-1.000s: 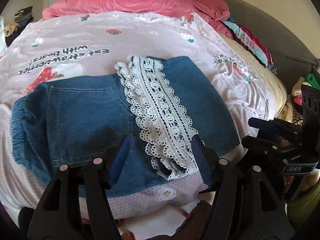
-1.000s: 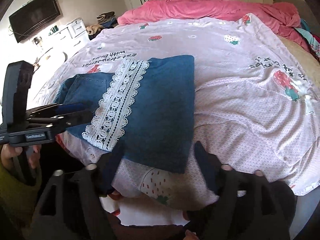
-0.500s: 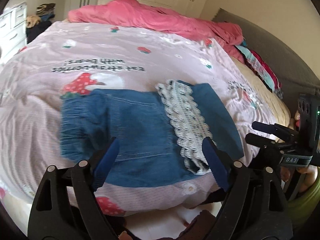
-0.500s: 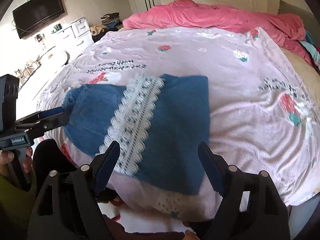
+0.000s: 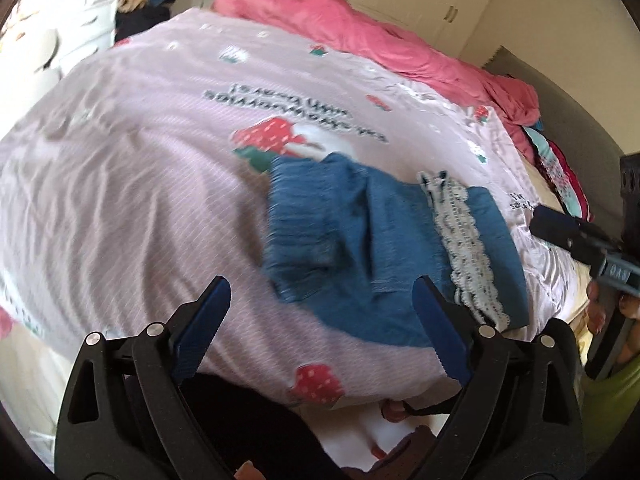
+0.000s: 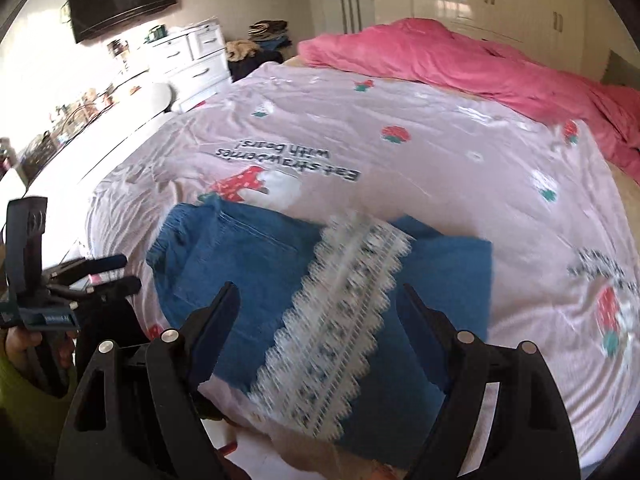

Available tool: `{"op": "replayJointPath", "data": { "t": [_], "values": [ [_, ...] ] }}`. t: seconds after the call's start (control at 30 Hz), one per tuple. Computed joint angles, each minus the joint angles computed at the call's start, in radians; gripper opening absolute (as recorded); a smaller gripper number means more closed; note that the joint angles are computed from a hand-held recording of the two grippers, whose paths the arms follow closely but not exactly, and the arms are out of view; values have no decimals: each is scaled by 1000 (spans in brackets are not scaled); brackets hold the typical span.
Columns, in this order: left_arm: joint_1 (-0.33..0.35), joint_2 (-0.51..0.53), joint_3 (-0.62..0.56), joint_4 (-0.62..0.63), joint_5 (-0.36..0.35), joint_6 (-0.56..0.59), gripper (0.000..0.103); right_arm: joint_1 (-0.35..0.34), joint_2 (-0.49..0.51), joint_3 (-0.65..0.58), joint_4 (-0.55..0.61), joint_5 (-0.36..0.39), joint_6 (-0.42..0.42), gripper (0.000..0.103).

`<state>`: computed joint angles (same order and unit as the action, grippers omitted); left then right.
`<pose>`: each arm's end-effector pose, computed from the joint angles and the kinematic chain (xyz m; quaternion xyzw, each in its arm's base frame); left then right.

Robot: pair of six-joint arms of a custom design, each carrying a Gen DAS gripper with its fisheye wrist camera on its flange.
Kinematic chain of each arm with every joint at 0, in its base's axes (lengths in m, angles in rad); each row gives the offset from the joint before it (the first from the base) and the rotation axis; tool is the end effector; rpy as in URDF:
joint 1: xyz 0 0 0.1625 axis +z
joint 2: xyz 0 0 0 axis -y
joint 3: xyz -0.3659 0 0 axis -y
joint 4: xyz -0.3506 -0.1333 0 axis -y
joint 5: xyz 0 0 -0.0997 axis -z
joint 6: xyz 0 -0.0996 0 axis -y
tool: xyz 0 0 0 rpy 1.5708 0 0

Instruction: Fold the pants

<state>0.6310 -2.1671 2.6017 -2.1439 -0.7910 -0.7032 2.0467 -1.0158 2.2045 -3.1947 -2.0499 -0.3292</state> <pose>-0.0585 -0.2946 0.2613 0.0828 0.9194 -0.3212 0.2114 0.2844 -0.3610 0.1100 0.3245 -0.8928 0.2261 0.2157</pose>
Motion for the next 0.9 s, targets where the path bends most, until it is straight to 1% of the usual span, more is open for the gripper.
{"op": "replayJointPath", "data": {
  "t": [0.1,0.17,0.2,0.27,0.3,0.37,0.4,0.43,0.47,0.5,0.53,0.6,0.7,0.8,0.9],
  "values": [
    [31,-14,10,-9,-14,0,85,15,59,-76,51,22,-30,79],
    [63,-14,15,-25,-30,6,85,23,95,-115,74,35,-68,79],
    [90,-5,19,-58,-53,13,84,27,110,-132,86,37,-77,79],
    [115,0,31,-117,-88,37,74,31,146,-177,131,50,-97,79],
    [125,12,32,-144,-95,52,71,30,157,-192,149,59,-99,79],
    [131,24,37,-182,-111,71,58,26,185,-239,210,86,-90,79],
    [132,28,39,-199,-121,78,56,25,193,-255,233,96,-86,79],
    [140,37,42,-228,-142,92,52,24,211,-287,271,107,-83,79],
    [153,50,44,-267,-170,111,48,25,220,-300,283,108,-84,79],
    [181,78,47,-327,-218,140,45,28,231,-318,303,109,-85,79],
    [198,96,48,-358,-248,152,40,31,247,-343,329,109,-88,79],
    [224,143,48,-406,-291,167,39,41,283,-392,370,103,-96,79],
    [251,207,49,-453,-310,176,39,48,322,-446,419,114,-110,79],
    [288,228,50,-505,-347,189,39,53,374,-515,482,119,-116,79],
    [304,236,54,-537,-364,195,39,50,435,-583,512,87,-107,79]
  ]
}}
